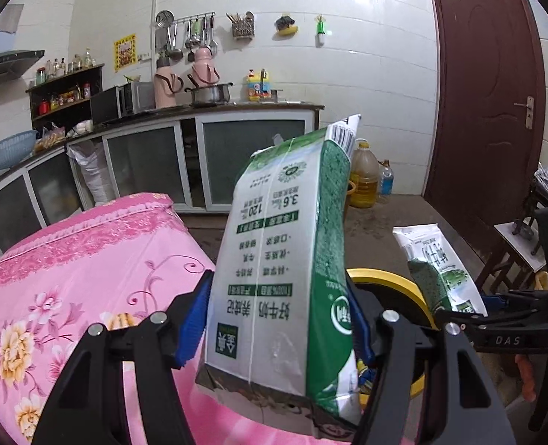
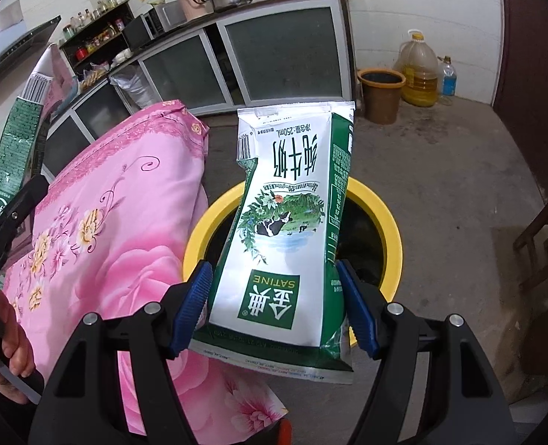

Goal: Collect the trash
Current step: 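Lift and carry the milk carton and milk pouch over the bin, then open both tools to drop the carton and pouch into the bin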

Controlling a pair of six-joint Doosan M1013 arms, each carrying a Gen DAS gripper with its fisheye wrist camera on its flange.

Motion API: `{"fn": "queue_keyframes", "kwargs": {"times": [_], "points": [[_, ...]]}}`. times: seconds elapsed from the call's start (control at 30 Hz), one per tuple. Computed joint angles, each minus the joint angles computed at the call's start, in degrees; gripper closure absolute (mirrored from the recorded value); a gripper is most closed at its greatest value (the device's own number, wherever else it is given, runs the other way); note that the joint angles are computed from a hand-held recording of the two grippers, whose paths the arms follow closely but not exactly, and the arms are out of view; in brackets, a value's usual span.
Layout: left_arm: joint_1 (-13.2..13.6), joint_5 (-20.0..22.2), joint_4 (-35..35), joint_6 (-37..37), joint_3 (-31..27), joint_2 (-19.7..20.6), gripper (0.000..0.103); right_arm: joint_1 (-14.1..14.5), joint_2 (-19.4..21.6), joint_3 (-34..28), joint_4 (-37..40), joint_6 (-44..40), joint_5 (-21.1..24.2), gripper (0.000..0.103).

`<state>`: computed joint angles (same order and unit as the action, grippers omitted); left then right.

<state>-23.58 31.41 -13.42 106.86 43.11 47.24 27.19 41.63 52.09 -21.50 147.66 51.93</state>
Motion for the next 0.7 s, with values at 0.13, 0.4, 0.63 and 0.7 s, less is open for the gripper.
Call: {"fn": "queue_keyframes", "kwargs": {"times": [0.13, 0.4, 0.63, 0.7], "points": [[-0.41, 3.41, 0.26, 0.03, -3.43, 2.17, 0.043, -0.41, 0.62, -0.11, 0.01, 0.58, 0.68, 0.037], [-1.49, 16.4, 3.75, -4.72, -17.83, 10.61, 0.043, -1.6, 3.02, -2.52, 3.62, -0.78, 2.13, 0.037], [-2.49, 25.61, 7.0, -6.43, -32.11, 18.48, 0.043, -1.54, 5.78, -6.64, 3.71, -2.96, 5.92, 0.037], [-2.69, 29.57, 7.49, -6.94, -38.41, 21.67, 0.043, -1.45, 6.29, -7.43, 2.87, -3.0, 6.91, 0.037]]}}
